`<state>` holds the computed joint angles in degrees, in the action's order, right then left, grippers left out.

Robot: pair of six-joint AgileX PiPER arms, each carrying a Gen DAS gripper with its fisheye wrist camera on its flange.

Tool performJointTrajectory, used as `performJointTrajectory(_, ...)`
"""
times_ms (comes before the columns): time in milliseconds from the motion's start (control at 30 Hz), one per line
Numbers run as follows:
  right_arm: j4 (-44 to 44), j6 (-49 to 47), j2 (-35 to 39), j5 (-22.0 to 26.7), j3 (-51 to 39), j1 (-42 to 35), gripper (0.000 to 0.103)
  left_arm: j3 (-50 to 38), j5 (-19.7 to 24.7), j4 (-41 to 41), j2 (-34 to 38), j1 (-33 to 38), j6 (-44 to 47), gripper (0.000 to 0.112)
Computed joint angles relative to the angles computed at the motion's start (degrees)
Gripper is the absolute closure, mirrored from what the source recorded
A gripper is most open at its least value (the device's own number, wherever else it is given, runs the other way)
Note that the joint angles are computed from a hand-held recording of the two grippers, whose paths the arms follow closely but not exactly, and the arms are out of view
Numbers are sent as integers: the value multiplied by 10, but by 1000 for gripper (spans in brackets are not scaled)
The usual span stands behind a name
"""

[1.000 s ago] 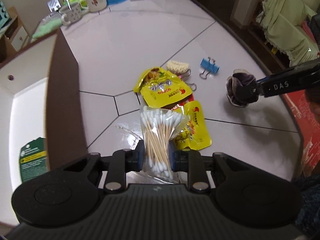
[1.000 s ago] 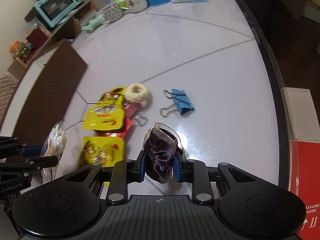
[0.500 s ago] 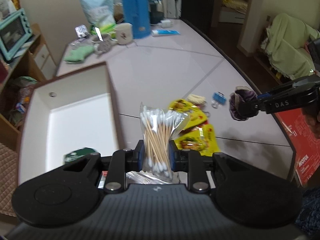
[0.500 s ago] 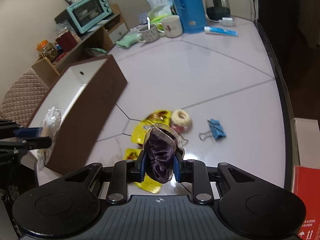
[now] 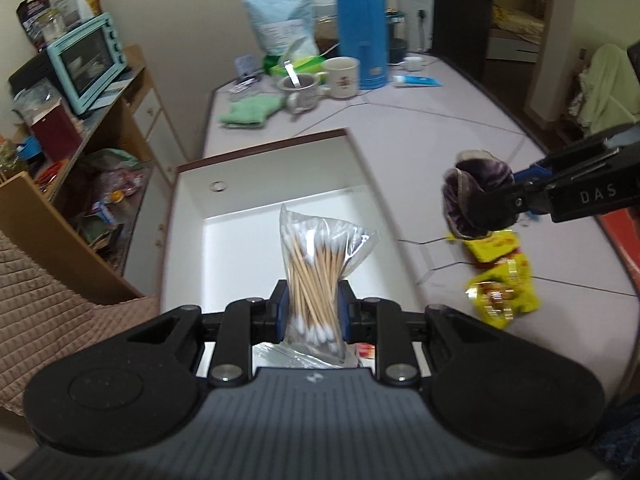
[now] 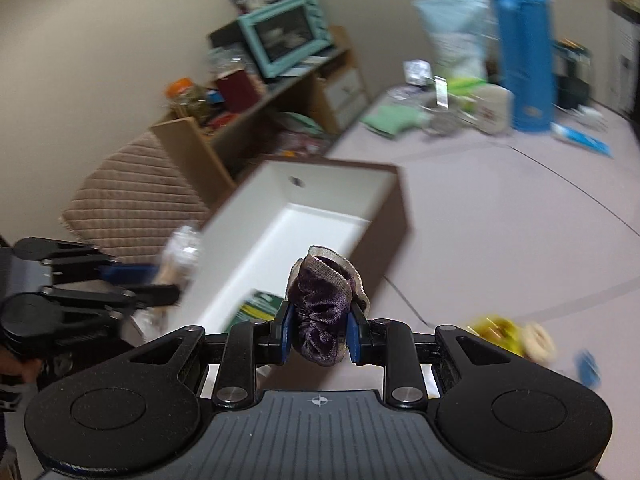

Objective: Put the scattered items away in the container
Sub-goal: 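Carry the purple scrunchie and cotton swab bag over the box and release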

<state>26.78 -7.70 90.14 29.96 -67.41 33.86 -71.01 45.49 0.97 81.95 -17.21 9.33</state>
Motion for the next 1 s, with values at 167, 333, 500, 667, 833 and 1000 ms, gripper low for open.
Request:
performJointTrajectory(167,-64,76,141,9,-149,51,77,-37,-12,-48,69,73,85,92)
performJointTrajectory(333,-141,149,260,53,-277,72,77,-86,-11,-84,153,117,135,92)
performJointTrajectory(500,-187,178,350,108,-384,78,77,-147,5,-107,232,136,164,92)
performJointTrajectory(667,-226,207,422,162,-483,82,77,-209,25,-110,300,141,169,92)
performJointTrajectory(833,-252,226,463,190,-541,85,77,-257,44,-111,351,143,164,91)
performJointTrajectory(1000,-241,208,479,210,-561,81,76,-278,61,-106,377,139,155,87)
